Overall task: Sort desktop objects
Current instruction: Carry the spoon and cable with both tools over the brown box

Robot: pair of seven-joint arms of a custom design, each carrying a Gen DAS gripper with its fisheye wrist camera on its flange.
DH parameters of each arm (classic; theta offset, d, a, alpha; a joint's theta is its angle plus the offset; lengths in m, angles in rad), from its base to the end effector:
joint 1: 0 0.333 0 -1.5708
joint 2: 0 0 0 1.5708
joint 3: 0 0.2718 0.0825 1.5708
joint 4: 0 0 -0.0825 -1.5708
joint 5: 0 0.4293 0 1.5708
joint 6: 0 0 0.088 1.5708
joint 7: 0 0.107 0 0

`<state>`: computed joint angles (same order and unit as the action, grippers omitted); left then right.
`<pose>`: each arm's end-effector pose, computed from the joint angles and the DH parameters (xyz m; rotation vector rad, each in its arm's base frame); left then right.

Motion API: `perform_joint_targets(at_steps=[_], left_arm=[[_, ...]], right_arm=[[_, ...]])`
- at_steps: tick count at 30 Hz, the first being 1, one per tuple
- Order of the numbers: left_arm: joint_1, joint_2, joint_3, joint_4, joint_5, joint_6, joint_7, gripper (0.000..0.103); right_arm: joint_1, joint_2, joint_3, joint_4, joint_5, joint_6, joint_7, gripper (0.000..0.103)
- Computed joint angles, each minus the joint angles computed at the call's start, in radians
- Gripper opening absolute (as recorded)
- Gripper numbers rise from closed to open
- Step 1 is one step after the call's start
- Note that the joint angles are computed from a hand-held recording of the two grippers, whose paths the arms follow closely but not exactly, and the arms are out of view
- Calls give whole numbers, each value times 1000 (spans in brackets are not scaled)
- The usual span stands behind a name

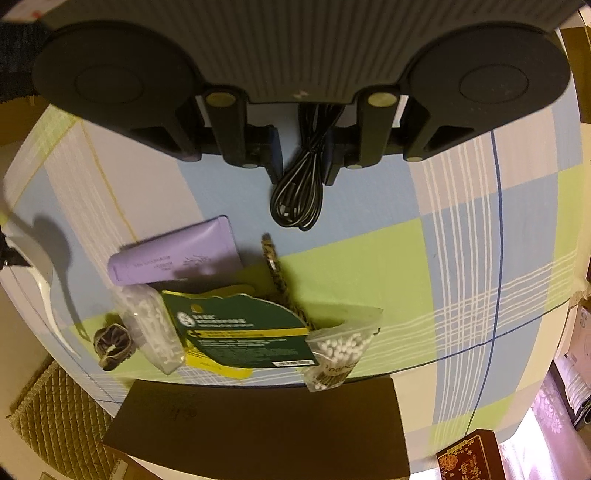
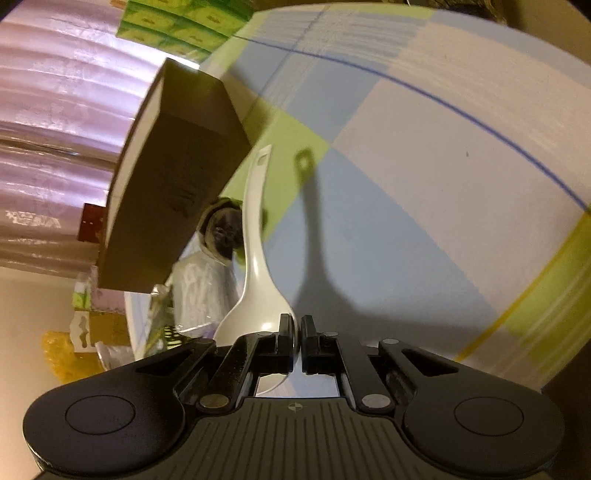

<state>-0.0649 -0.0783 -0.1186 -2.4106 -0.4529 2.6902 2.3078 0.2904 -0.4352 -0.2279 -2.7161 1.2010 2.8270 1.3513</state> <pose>0.5398 -0.0852 0.3020 -1.4210 2.5322 -0.5840 0.4514 -0.0085 0.3178 -0.8709 2.1592 0.2070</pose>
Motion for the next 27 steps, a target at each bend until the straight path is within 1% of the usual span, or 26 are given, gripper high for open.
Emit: perform_joint_targets(at_steps=[10,13,18,21,27], left_arm=[[-40,-93,-19,-65,12,48,-93,18],[-58,-131,-23,-93,11,70,-126,18],[-89,-189,-38,-136,28,113,-209,18],[-109,-214,-46,-155,38,142,-260,18],[-119,-239,-86,-171,115,203,-404,18]], right_arm=[[-22,-27,-24,15,-47,-65,-54,0],[-40,-32,-27,24,-81,-87,-73,0],[-60,-45,-47,42,-132,-129,-129,0],[-81,-41,-43,64,-198,-168,-148,0],[-91,-24,-58,111,-237,-257,-223,0]])
